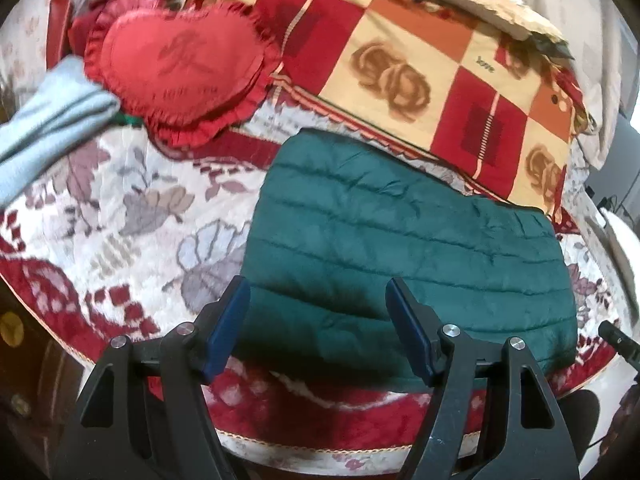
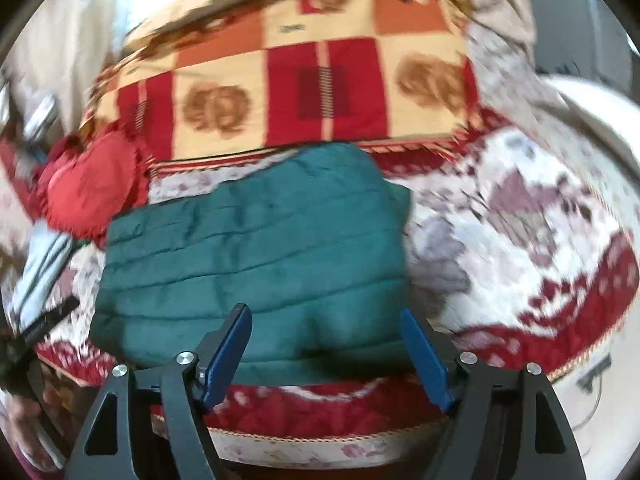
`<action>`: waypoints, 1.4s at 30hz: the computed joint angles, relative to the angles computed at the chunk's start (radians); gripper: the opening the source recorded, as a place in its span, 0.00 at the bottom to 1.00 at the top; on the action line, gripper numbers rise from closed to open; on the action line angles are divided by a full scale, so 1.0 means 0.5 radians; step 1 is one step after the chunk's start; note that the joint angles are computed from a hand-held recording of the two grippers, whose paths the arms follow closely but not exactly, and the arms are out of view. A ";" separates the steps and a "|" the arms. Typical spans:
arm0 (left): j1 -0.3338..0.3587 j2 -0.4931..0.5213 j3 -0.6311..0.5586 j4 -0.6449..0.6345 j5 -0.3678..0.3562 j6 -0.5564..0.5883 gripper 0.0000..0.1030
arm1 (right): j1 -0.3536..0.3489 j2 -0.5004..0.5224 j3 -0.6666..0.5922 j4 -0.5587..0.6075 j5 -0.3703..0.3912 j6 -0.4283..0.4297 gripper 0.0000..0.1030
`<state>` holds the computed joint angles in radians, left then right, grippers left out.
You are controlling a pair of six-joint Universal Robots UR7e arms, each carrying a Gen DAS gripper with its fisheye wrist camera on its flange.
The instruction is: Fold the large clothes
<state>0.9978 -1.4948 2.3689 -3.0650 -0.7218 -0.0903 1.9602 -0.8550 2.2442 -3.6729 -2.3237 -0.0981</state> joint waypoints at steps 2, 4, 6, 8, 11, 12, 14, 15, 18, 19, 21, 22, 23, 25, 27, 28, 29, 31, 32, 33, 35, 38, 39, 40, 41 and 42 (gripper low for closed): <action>-0.036 -0.003 0.032 -0.044 0.013 -0.003 0.69 | 0.074 0.110 -0.082 -0.046 -0.053 -0.103 0.77; -0.074 0.003 0.054 -0.071 0.028 -0.026 0.69 | 0.114 0.171 -0.115 -0.093 -0.059 -0.159 0.78; -0.108 0.011 0.065 -0.053 0.042 -0.047 0.69 | 0.152 0.224 -0.147 -0.137 -0.048 -0.182 0.78; -0.143 0.020 0.073 -0.034 0.073 -0.063 0.69 | 0.180 0.273 -0.178 -0.171 -0.029 -0.199 0.78; -0.184 0.041 0.101 -0.088 0.113 -0.047 0.69 | 0.217 0.347 -0.238 -0.144 -0.019 -0.241 0.78; -0.197 0.049 0.114 -0.119 0.130 -0.042 0.69 | 0.230 0.369 -0.253 -0.142 -0.030 -0.240 0.78; -0.213 0.058 0.135 -0.167 0.149 -0.025 0.69 | 0.238 0.402 -0.270 -0.155 -0.029 -0.243 0.78; -0.216 0.063 0.140 -0.183 0.153 -0.019 0.69 | 0.241 0.409 -0.272 -0.155 -0.022 -0.237 0.78; -0.222 0.069 0.152 -0.199 0.156 -0.018 0.69 | 0.248 0.441 -0.283 -0.183 -0.023 -0.230 0.78; -0.224 0.072 0.155 -0.200 0.157 -0.019 0.69 | 0.251 0.448 -0.287 -0.190 -0.025 -0.231 0.78; -0.230 0.084 0.161 -0.197 0.168 -0.020 0.69 | 0.258 0.464 -0.293 -0.211 -0.037 -0.240 0.78; -0.232 0.089 0.162 -0.188 0.170 -0.022 0.69 | 0.261 0.468 -0.296 -0.214 -0.040 -0.242 0.78; -0.235 0.094 0.162 -0.185 0.172 -0.024 0.69 | 0.261 0.471 -0.296 -0.224 -0.038 -0.247 0.78; -0.240 0.105 0.166 -0.195 0.175 -0.023 0.69 | 0.261 0.472 -0.293 -0.241 -0.037 -0.255 0.78; -0.244 0.112 0.168 -0.196 0.170 -0.018 0.69 | 0.260 0.475 -0.295 -0.249 -0.039 -0.260 0.78; -0.246 0.117 0.168 -0.196 0.171 -0.014 0.69 | 0.258 0.477 -0.294 -0.257 -0.038 -0.261 0.78; -0.248 0.120 0.169 -0.194 0.171 -0.012 0.69 | 0.254 0.477 -0.293 -0.264 -0.033 -0.263 0.78; -0.248 0.124 0.169 -0.192 0.167 -0.014 0.69 | 0.250 0.474 -0.290 -0.256 -0.030 -0.255 0.78; -0.244 0.123 0.169 -0.192 0.160 -0.014 0.69 | 0.248 0.471 -0.288 -0.249 -0.026 -0.247 0.78; -0.243 0.124 0.169 -0.196 0.159 -0.015 0.69 | 0.244 0.467 -0.283 -0.251 -0.017 -0.249 0.78; -0.241 0.130 0.171 -0.212 0.162 -0.007 0.69 | 0.243 0.467 -0.282 -0.246 -0.013 -0.248 0.78; -0.239 0.133 0.170 -0.217 0.160 -0.001 0.69 | 0.242 0.471 -0.284 -0.249 -0.015 -0.255 0.78; -0.240 0.135 0.170 -0.219 0.162 -0.001 0.69 | 0.241 0.472 -0.285 -0.246 -0.014 -0.254 0.78; -0.239 0.139 0.170 -0.222 0.164 0.005 0.69 | 0.239 0.472 -0.286 -0.236 -0.011 -0.250 0.78; -0.241 0.139 0.172 -0.223 0.166 0.006 0.69 | 0.236 0.470 -0.286 -0.223 -0.005 -0.241 0.78; -0.239 0.141 0.173 -0.229 0.168 0.011 0.69 | 0.233 0.472 -0.286 -0.217 -0.003 -0.235 0.78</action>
